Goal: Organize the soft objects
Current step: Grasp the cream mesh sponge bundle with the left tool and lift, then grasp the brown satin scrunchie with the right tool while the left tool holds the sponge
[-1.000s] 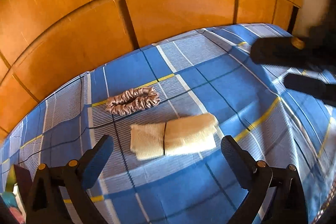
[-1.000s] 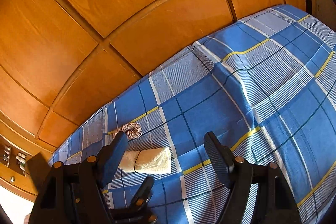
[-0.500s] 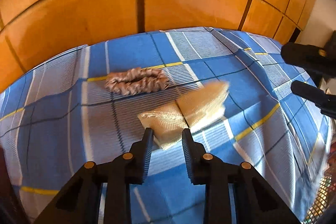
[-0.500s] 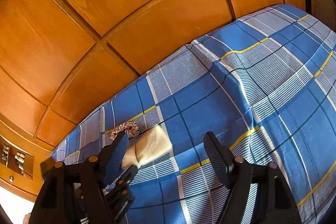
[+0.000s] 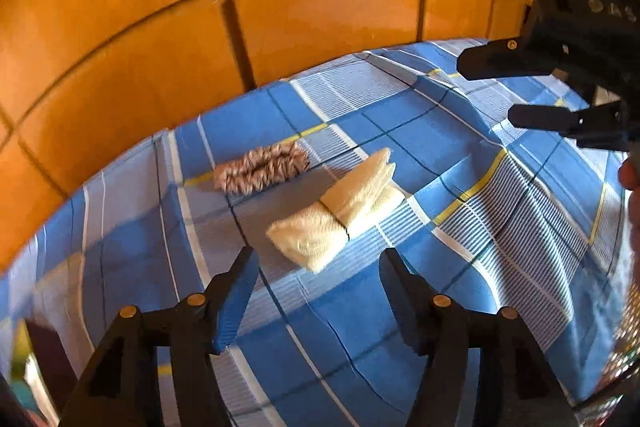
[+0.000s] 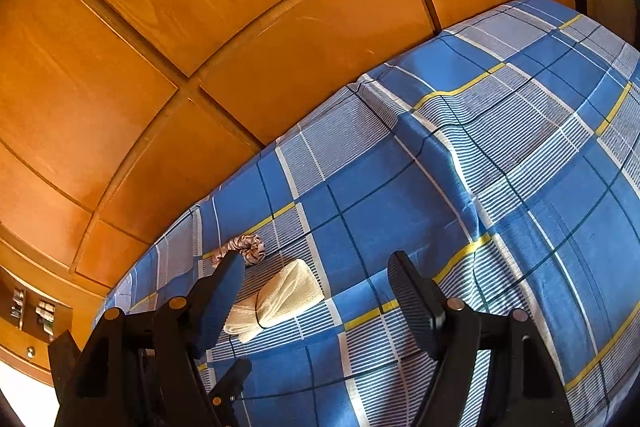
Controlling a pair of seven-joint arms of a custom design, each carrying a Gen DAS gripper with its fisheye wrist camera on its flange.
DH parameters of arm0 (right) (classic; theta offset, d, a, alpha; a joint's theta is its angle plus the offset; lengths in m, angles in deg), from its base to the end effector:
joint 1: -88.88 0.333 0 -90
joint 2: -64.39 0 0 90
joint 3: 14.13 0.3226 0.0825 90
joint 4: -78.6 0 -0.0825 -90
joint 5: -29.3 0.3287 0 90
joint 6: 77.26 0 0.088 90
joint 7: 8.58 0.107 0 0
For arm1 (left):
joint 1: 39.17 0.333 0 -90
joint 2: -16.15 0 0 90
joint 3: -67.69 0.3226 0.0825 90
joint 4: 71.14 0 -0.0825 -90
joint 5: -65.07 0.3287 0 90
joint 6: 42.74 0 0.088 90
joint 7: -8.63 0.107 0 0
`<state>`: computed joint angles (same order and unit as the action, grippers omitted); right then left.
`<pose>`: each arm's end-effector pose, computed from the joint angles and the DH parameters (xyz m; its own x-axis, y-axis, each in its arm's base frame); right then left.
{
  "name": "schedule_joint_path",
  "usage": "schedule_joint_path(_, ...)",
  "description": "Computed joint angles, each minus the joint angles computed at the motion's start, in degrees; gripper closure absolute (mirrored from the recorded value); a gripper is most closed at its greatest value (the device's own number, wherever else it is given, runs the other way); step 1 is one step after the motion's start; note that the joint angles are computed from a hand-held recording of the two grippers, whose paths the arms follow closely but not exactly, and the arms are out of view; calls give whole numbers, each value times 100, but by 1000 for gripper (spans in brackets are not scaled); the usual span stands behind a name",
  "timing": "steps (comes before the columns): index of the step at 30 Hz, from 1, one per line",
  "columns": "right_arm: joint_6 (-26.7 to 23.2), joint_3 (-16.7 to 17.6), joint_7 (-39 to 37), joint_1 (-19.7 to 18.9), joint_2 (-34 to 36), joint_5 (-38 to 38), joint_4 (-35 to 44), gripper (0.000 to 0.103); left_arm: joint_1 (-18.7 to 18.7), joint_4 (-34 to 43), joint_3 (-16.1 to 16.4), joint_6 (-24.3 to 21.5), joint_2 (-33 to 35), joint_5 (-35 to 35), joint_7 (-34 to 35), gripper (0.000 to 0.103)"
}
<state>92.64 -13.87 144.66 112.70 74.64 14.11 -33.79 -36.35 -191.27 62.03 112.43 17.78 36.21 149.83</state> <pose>0.5378 0.2596 0.5180 -0.2090 -0.8211 -0.5311 -0.6909 0.5083 -0.5141 0.5448 -0.0096 0.5057 -0.4886 -0.8673 -0.0948 -0.6628 0.4397 -0.6060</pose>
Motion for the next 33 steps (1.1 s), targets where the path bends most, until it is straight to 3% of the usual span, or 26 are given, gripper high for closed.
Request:
schedule_joint_path(8, 19, 281, -608, -187, 42, 681, 5, 27, 54, 1027, -154, -549, 878, 772, 185, 34)
schedule_joint_path(13, 58, 332, -921, -187, 60, 1031, 5, 27, 215, 1545, -345, -1138, 1298, 719, 237, 31)
schedule_joint_path(15, 59, 341, -1012, -187, 64, 1125, 5, 27, 217, 1516, -375, -1046, 1339, 687, 164, 35)
schedule_joint_path(16, 55, 336, -1043, -179, 68, 1150, 7, 27, 218, 1524, -378, -1072, 1357, 696, 107, 49)
schedule_joint_path(17, 34, 318, -1053, -162, 72, 1152, 14, 27, 243, 1496, -403, -1052, 1355, 645, 129, 68)
schedule_joint_path(20, -19, 259, -1041, -105, 85, 1114, 38, 27, 319, 1209, -484, -772, 1158, 321, 333, 69)
schedule_joint_path(25, -164, 138, -843, -3, 103, 868, 88, 27, 436, 663, -440, -697, 641, -509, 611, 70)
schedule_joint_path(33, -366, 330, -1211, -97, 254, 949, 288, 27, 335, -819, 210, -489, -673, -1023, 197, 70)
